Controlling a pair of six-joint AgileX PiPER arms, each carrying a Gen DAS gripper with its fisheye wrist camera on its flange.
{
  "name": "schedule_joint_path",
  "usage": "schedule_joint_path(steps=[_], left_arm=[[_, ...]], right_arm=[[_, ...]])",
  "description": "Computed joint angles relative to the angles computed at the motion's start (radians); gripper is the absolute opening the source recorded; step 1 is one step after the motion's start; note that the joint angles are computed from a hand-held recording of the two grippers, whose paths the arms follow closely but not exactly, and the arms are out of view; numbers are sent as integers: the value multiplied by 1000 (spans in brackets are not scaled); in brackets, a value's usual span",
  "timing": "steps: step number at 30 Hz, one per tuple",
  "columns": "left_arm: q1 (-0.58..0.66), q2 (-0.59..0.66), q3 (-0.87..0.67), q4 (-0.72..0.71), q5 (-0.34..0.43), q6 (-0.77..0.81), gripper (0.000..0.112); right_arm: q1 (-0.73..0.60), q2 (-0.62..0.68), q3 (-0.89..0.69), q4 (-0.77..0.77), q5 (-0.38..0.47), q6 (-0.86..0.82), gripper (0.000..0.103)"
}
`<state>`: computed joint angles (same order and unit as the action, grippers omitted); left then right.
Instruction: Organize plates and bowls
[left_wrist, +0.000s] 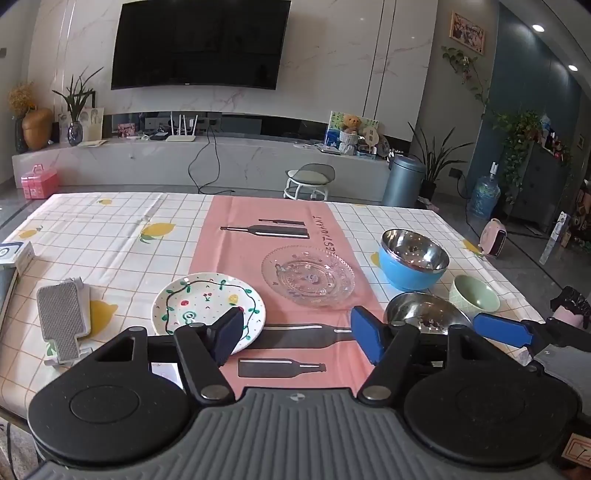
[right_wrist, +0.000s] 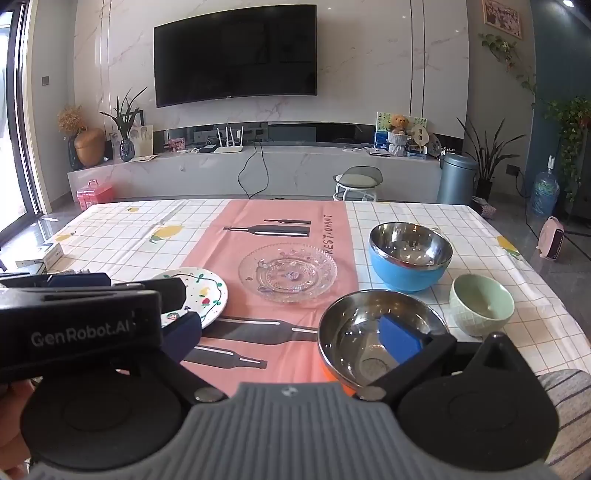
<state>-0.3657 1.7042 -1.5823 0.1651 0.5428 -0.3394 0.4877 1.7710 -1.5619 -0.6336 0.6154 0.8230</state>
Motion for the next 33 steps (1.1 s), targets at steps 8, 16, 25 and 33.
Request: schedule_joint_path(steps=[8,16,25,33], left_arm=[[-1,-1,-5,-5,5,21,79],[-4,7,-3,-4,0,21,78],[2,7,0,-27,2,40,78],[5,8,-5,-35,13,46,79]], right_arm=[[-1,1,-2,-9,-7,-15,100],[-6,-8,24,-22,-11,3,100],[-9,-5,20,-11,-8,-11,100],[-6,-4,16,-12,1,-14,100]])
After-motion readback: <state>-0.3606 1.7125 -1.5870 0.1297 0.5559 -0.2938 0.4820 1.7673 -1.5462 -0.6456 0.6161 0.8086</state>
